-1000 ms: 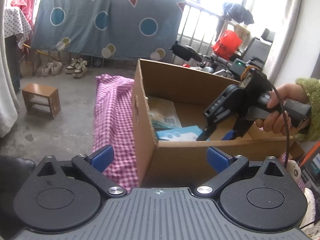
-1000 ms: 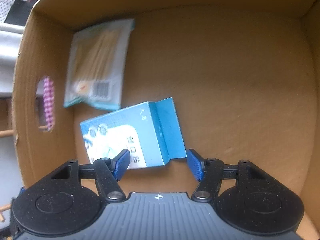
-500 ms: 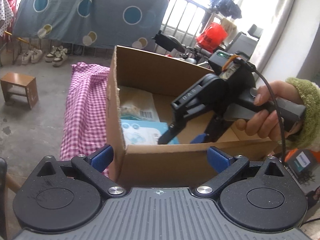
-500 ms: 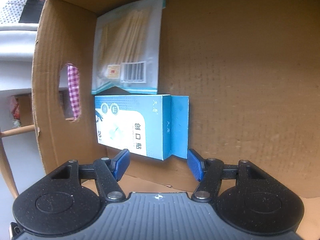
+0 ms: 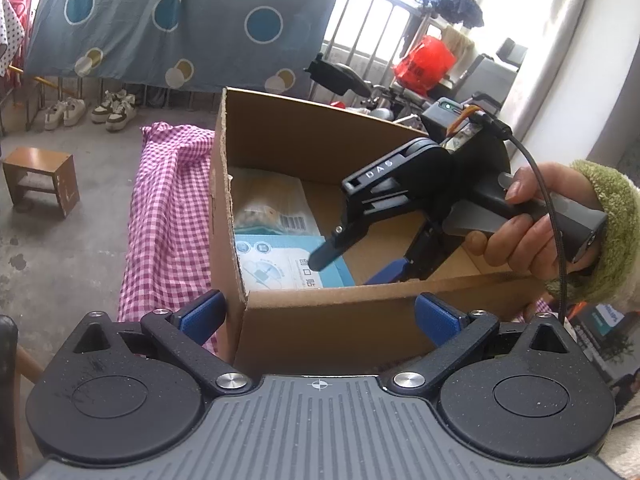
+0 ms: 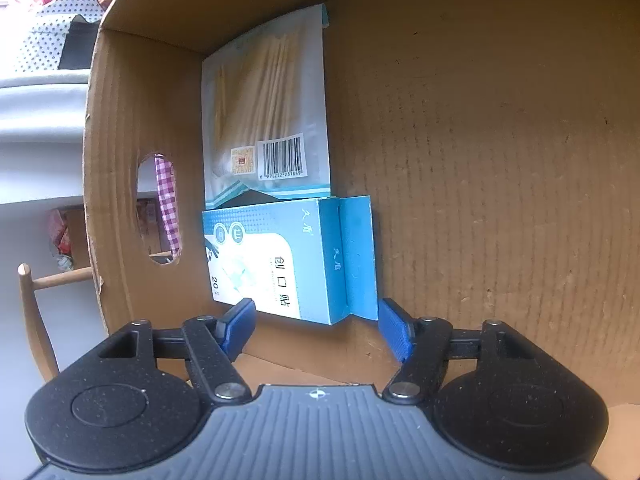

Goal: Organize soft objects
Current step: 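Push the carton upright against the box wall with the right gripper, then move the right gripper back to the items beside the box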

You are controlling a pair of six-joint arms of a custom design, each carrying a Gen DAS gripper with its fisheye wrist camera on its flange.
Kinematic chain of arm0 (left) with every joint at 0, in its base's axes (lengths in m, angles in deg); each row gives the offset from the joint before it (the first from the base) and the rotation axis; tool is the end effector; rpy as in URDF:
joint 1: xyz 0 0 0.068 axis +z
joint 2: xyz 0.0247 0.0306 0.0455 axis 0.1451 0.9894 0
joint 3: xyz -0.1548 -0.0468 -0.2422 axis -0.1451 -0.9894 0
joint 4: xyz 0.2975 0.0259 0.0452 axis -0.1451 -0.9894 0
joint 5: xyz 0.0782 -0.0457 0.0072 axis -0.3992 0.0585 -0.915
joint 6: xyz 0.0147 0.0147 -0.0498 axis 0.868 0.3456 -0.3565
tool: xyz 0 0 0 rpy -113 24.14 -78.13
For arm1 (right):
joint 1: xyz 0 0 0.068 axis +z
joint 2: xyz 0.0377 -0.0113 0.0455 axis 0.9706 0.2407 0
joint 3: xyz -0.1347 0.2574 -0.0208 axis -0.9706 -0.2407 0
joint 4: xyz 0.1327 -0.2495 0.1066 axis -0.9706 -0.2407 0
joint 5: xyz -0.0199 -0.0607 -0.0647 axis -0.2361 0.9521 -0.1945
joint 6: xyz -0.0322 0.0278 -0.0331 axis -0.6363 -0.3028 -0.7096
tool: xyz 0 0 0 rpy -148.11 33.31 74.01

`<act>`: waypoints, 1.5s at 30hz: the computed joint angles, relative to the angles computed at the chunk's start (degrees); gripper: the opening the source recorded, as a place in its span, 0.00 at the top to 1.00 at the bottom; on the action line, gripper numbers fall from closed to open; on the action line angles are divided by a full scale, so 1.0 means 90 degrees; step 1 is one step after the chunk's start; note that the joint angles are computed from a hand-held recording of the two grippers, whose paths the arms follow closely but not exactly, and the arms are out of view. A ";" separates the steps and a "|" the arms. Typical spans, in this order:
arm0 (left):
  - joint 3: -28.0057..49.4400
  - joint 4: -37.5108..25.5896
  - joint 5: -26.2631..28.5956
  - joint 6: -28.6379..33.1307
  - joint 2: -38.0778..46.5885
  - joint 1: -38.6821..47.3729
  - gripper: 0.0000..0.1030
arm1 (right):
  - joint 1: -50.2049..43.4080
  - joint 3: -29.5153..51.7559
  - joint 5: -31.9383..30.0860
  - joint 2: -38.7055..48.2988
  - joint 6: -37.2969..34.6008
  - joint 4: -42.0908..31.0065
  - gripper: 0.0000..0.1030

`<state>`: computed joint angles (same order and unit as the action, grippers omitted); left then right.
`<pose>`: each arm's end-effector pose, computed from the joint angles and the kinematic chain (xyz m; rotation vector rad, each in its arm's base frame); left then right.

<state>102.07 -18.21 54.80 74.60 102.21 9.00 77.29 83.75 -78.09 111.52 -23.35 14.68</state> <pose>0.1834 -0.0140 0.2813 0.2046 2.2588 -0.5432 0.3925 0.0283 0.2470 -0.2839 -2.8963 -0.8902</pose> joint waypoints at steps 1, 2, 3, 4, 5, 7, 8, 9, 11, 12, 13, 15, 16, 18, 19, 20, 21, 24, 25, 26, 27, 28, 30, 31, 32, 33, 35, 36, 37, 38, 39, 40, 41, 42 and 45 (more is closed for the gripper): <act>-0.0003 -0.0026 0.0028 0.0023 -0.0009 0.0015 0.02 | -0.0015 0.0024 -0.0012 -0.0006 -0.0066 -0.0038 0.26; -0.0002 -0.0036 0.0008 0.0042 -0.0013 0.0000 0.02 | -0.0015 -0.0018 -0.0011 -0.0027 -0.0077 0.0003 0.26; -0.0013 -0.0035 -0.0038 0.0048 -0.0028 -0.0032 0.02 | -0.0018 0.0017 -0.0022 -0.0008 -0.0096 -0.0016 0.25; -0.0020 -0.0034 -0.0079 0.0054 -0.0040 -0.0060 0.02 | -0.0032 0.0066 -0.0051 0.0017 -0.0129 -0.0063 0.24; -0.0016 -0.0015 -0.0135 0.0027 -0.0034 -0.0110 0.02 | -0.0060 0.0082 -0.0071 0.0022 -0.0139 -0.0088 0.24; -0.0014 -0.0007 -0.0190 -0.0019 -0.0066 -0.0159 0.02 | -0.0116 0.0135 -0.0042 0.0010 -0.0155 -0.0146 0.24; -0.0025 0.0013 -0.0186 0.0009 -0.0065 -0.0141 0.02 | -0.0134 0.0196 0.0020 -0.0004 -0.0155 -0.0209 0.24; -0.0052 0.0031 -0.0172 0.0041 -0.0079 -0.0115 0.02 | -0.0117 0.0191 0.0081 -0.0061 -0.0114 -0.0210 0.24; -0.0073 0.0045 -0.0193 0.0050 -0.0119 -0.0133 0.02 | -0.0120 0.0149 0.0158 -0.0212 -0.0120 -0.0234 0.24; -0.0082 0.0042 -0.0204 0.0067 -0.0145 -0.0143 0.02 | -0.0129 0.0168 0.0183 -0.0286 -0.0134 -0.0294 0.24; -0.0101 0.0039 -0.0196 0.0087 -0.0180 -0.0138 0.02 | -0.0135 0.0190 0.0155 -0.0354 -0.0162 -0.0363 0.24; -0.0125 0.0013 -0.0126 0.0146 -0.0245 -0.0085 0.02 | -0.0122 0.0226 -0.0031 -0.0425 -0.0274 -0.0504 0.21; -0.0125 -0.0008 -0.0097 0.0157 -0.0270 -0.0073 0.02 | -0.0084 0.0259 -0.0134 -0.0423 -0.0311 -0.0556 0.19; -0.0125 -0.0084 0.0003 0.0212 -0.0330 0.0012 0.02 | 0.0050 0.0395 -0.0340 -0.0318 -0.0375 -0.0659 0.16; -0.0124 -0.0128 0.0031 0.0244 -0.0368 0.0055 0.02 | 0.0139 0.0470 -0.0414 -0.0229 -0.0361 -0.0674 0.14; -0.0127 -0.0184 0.0064 0.0284 -0.0431 0.0116 0.02 | 0.0234 0.0526 -0.0463 -0.0142 -0.0328 -0.0667 0.14; -0.0129 -0.0249 0.0097 0.0320 -0.0498 0.0183 0.02 | 0.0328 0.0618 -0.0519 -0.0001 -0.0326 -0.0689 0.14; -0.0117 -0.0504 0.0340 0.0437 -0.0639 0.0559 0.02 | 0.0530 0.0722 -0.0524 0.0304 -0.0098 -0.0570 0.14; -0.0098 -0.0590 0.0437 0.0469 -0.0658 0.0700 0.02 | 0.0556 0.0726 -0.0519 0.0375 -0.0026 -0.0516 0.14; -0.0089 -0.0682 0.0556 0.0514 -0.0683 0.0877 0.02 | 0.0557 0.0707 -0.0545 0.0424 0.0072 -0.0436 0.14; -0.0082 -0.0771 0.0655 0.0558 -0.0713 0.1059 0.02 | 0.0543 0.0634 -0.0588 0.0409 0.0166 -0.0312 0.14; -0.0074 -0.0846 0.0714 0.0596 -0.0744 0.1219 0.02 | 0.0517 0.0545 -0.0640 0.0360 0.0260 -0.0158 0.14; -0.0026 -0.0989 0.0826 0.0703 -0.0748 0.1520 0.02 | 0.0457 0.0377 -0.0775 0.0242 0.0372 0.0002 0.14; -0.0006 -0.1058 0.0894 0.0746 -0.0758 0.1654 0.02 | 0.0430 0.0238 -0.0825 0.0094 0.0395 0.0047 0.14; 0.0018 -0.1129 0.1006 0.0788 -0.0761 0.1815 0.02 | 0.0412 0.0142 -0.0839 -0.0042 0.0360 0.0067 0.14; 0.0042 -0.1191 0.1092 0.0812 -0.0759 0.1931 0.02 | 0.0388 0.0078 -0.0849 -0.0150 0.0307 0.0042 0.14; 0.0087 -0.1275 0.1178 0.0808 -0.0781 0.2080 0.02 | 0.0303 -0.0124 -0.0978 -0.0503 0.0202 -0.0031 0.14; 0.0102 -0.1295 0.1172 0.0778 -0.0823 0.2108 0.02 | 0.0257 -0.0231 -0.1038 -0.0699 0.0122 -0.0060 0.14; 0.0109 -0.1310 0.1137 0.0736 -0.0883 0.2102 0.02 | 0.0192 -0.0332 -0.1087 -0.0915 0.0041 -0.0076 0.14; 0.0121 -0.1349 0.1108 0.0708 -0.0959 0.2100 0.02 | 0.0133 -0.0472 -0.1140 -0.1169 -0.0007 -0.0034 0.14; 0.0125 -0.1381 0.1095 0.0684 -0.1028 0.2096 0.02 | 0.0005 -0.0610 -0.1231 -0.1472 -0.0139 -0.0069 0.14; 0.0124 -0.1403 0.1086 0.0647 -0.1100 0.2077 0.02 | -0.0160 -0.0745 -0.1349 -0.1780 -0.0293 -0.0138 0.14; 0.0119 -0.1442 0.1053 0.0595 -0.1194 0.2019 0.02 | -0.0359 -0.0831 -0.1485 -0.2042 -0.0460 -0.0242 0.13; 0.0129 -0.1482 0.1049 0.0589 -0.1235 0.1990 0.02 | -0.0544 -0.0947 -0.1615 -0.2298 -0.0588 -0.0306 0.12; 0.0151 -0.1643 0.0982 0.0582 -0.1399 0.1829 0.02 | -0.1386 -0.1233 -0.2024 -0.3060 -0.1286 -0.0730 0.08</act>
<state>103.43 -33.00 63.63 79.84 89.62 25.46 64.82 72.66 -96.31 83.99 -34.92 8.11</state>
